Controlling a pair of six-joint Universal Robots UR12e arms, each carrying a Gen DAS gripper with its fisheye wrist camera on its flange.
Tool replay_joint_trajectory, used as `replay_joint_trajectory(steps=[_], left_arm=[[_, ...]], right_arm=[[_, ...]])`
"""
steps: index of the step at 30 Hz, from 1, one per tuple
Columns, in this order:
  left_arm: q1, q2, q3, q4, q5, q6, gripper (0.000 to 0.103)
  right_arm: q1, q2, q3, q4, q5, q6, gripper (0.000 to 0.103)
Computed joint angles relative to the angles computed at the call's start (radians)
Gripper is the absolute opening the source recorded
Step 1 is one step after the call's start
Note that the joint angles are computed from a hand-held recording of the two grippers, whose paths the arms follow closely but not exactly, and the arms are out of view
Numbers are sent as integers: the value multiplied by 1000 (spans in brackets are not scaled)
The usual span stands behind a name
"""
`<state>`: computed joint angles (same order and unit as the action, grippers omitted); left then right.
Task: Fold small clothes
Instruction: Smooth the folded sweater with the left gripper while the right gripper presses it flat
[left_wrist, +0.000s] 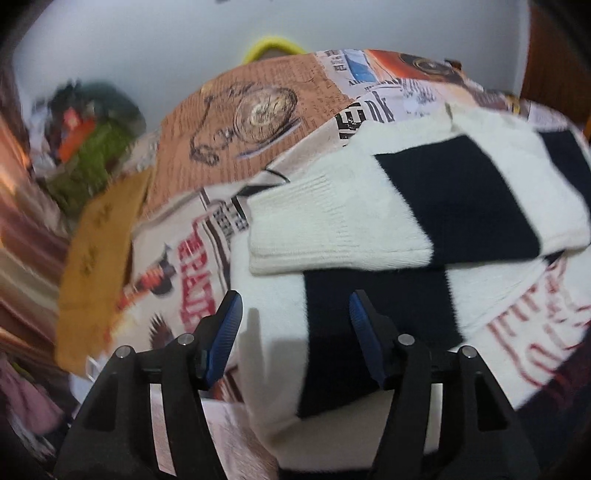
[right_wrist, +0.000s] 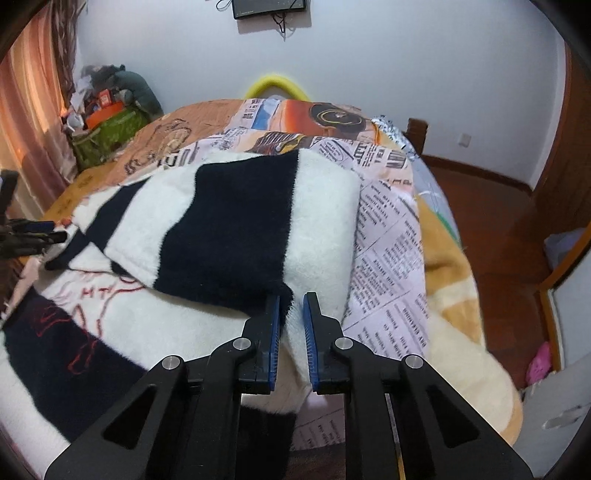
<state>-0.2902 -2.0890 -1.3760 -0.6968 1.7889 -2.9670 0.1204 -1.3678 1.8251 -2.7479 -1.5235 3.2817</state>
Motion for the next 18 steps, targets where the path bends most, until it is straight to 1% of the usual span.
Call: replay_joint_trajectory(steps=[2, 3, 4, 5, 7, 8, 9, 10, 11, 13, 15, 18], left_arm=[[-11, -18, 7, 26, 45, 60, 63], [-14, -29, 17, 18, 46, 90, 63], [-15, -39, 29, 2, 41, 107, 63], [-18, -49, 38, 3, 46, 121, 63], [-22, -62, 47, 29, 54, 147, 62], [-22, -67, 53, 36, 46, 155, 60], [-20, -69, 58, 32, 22, 156, 48], [-16, -70, 65, 20, -10, 155, 34], [-14, -69, 66, 13, -33, 154, 28], [-17, -67, 63, 37, -40, 160, 14], [-16, -56, 53, 53, -63, 143, 9], [-8, -26, 27, 86, -111, 108, 7]], right_arm=[[-9, -7, 3, 11, 32, 22, 16], [-12, -11, 4, 19, 41, 30, 18], [-13, -13, 4, 25, 45, 34, 19], [-14, -15, 5, 30, 46, 38, 22], [-14, -19, 7, 32, 50, 48, 28], [-15, -22, 10, 27, 54, 53, 32], [-15, -23, 12, 25, 54, 56, 34], [-13, -23, 12, 24, 51, 61, 35], [-12, -24, 13, 23, 49, 65, 36], [-12, -24, 10, 21, 51, 72, 36], [-10, -25, 9, 11, 48, 74, 36], [-9, -23, 3, -7, 47, 73, 36]])
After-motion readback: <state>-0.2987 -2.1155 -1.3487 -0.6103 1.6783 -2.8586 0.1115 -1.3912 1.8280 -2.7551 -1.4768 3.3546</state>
